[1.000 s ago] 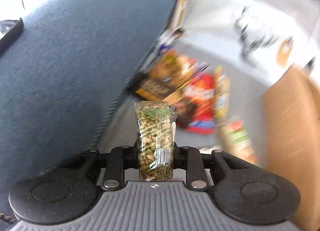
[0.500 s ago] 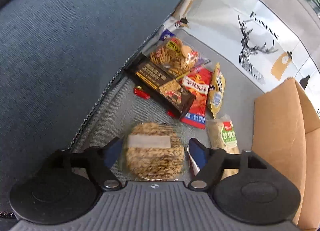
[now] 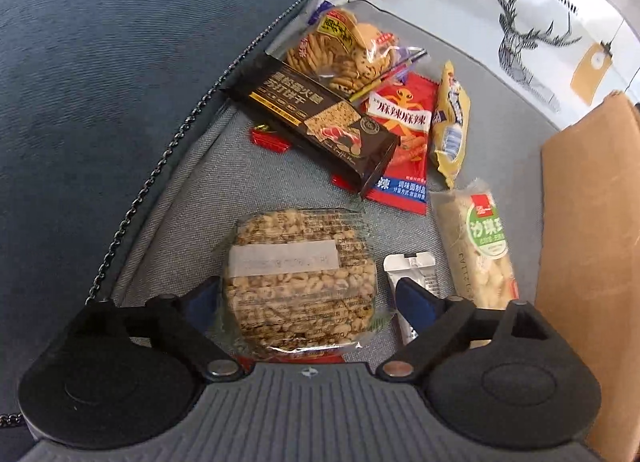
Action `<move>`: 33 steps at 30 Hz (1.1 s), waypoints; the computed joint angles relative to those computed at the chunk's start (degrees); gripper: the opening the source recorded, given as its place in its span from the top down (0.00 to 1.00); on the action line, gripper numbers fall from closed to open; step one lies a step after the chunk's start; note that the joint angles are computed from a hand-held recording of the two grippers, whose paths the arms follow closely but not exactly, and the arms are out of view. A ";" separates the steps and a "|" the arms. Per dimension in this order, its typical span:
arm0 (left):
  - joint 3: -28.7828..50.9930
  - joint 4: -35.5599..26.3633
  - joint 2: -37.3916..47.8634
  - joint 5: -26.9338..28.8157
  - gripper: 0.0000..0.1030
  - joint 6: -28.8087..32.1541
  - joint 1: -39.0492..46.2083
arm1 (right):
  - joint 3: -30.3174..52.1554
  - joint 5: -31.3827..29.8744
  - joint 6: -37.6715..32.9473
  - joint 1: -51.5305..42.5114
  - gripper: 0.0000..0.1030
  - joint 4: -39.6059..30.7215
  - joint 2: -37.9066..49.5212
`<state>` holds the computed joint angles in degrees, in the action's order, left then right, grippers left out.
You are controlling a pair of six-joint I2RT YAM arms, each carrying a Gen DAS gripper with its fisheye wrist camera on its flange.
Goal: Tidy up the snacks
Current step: 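Grasp the round nut cake with the left tool while the right tool grasps the silver pouch, then carry the nut cake and silver pouch over the cardboard box with both tools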
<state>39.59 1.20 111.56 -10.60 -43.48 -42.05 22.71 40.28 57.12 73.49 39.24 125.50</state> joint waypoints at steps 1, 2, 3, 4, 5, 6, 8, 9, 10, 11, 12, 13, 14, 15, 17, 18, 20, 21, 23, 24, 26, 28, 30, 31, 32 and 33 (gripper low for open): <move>0.51 -0.46 0.52 -0.51 0.08 -0.04 -0.37 | -0.01 0.04 -0.18 0.01 0.68 0.20 0.14; 0.74 -0.60 0.84 -0.93 0.08 -0.10 -0.62 | 0.02 0.13 -0.40 0.12 0.68 0.27 0.29; 0.92 -0.67 1.06 -1.30 0.08 -0.15 -0.79 | 0.02 0.34 -0.61 0.32 0.70 0.24 0.42; 1.05 -0.78 1.12 -1.65 0.08 -0.22 -0.97 | 0.17 0.63 -0.73 0.51 0.70 -0.02 0.53; 0.96 -0.70 1.16 -1.92 0.09 -0.19 -1.11 | 0.27 0.93 -0.77 0.66 0.72 -0.13 0.64; 1.28 -0.89 1.49 -2.22 0.10 -0.30 -1.38 | 0.34 1.18 -0.70 0.79 0.74 -0.17 0.77; 1.61 -1.52 1.67 -3.03 0.16 0.12 -1.69 | 0.40 1.67 -0.43 0.89 0.76 -0.23 0.87; 1.31 -1.14 1.44 -3.15 0.18 0.52 -1.69 | 0.42 1.96 -0.13 0.96 0.77 -0.34 0.83; 1.12 -0.96 1.22 -3.34 0.18 0.82 -1.69 | 0.32 2.31 0.17 1.05 0.78 -0.34 0.75; 0.85 -1.03 0.88 -3.96 0.18 0.91 -1.82 | 0.20 2.72 0.25 1.18 0.79 -0.17 0.67; 0.41 -1.25 0.22 -4.97 0.18 0.82 -2.08 | 0.22 3.36 0.29 1.44 0.79 -0.20 0.55; -0.20 -1.04 -0.57 -5.85 0.18 0.77 -2.18 | 0.21 4.16 0.41 1.87 0.79 -0.48 0.26; -0.98 -0.26 -1.56 -6.24 0.18 0.77 -2.11 | 0.08 5.18 0.82 2.61 0.79 -0.79 -0.07; -2.18 1.01 -2.82 -6.17 0.18 0.88 -1.93 | -0.10 6.10 0.92 3.11 0.79 -0.95 -0.57; -4.65 3.19 -5.50 -6.24 0.18 1.25 -1.88 | -0.50 7.92 1.38 4.37 0.80 -1.86 -1.95; -5.79 4.07 -6.88 -6.62 0.18 1.34 -2.08 | -0.68 8.85 1.53 5.03 0.80 -2.50 -2.74; -8.89 6.24 -10.45 -7.28 0.18 1.42 -2.47 | -0.85 10.60 2.14 6.28 0.80 -4.71 -4.48; -10.39 7.30 -12.39 -7.62 0.18 1.33 -2.68 | -0.81 11.14 2.28 6.55 0.80 -6.24 -5.85; -13.70 9.50 -16.99 -8.36 0.18 1.18 -3.20 | -0.84 12.90 3.85 7.76 0.80 -10.07 -8.95; -15.43 10.57 -19.51 -8.89 0.18 1.12 -3.66 | -0.68 13.91 4.92 8.47 0.80 -12.76 -10.72; -18.24 12.08 -24.32 -10.44 0.18 0.64 -5.45 | -0.08 16.14 7.93 10.25 0.80 -19.37 -14.62; -20.34 13.67 -28.30 -12.13 0.18 0.84 -7.30 | 0.43 18.31 11.24 12.43 0.80 -26.57 -18.60; -22.47 14.68 -31.93 -14.97 0.18 0.97 -9.89 | 0.92 20.61 15.57 14.71 0.80 -34.97 -22.53; -22.94 14.78 -33.15 -16.58 0.18 0.85 -11.35 | 1.13 21.69 18.20 15.92 0.80 -39.41 -24.46; -23.54 14.85 -34.48 -18.21 0.18 0.71 -12.84 | 1.49 22.84 21.55 17.28 0.80 -44.49 -26.14; -23.66 15.21 -35.11 -19.59 0.18 0.83 -14.17 | 1.50 23.91 24.83 18.38 0.80 -49.29 -27.97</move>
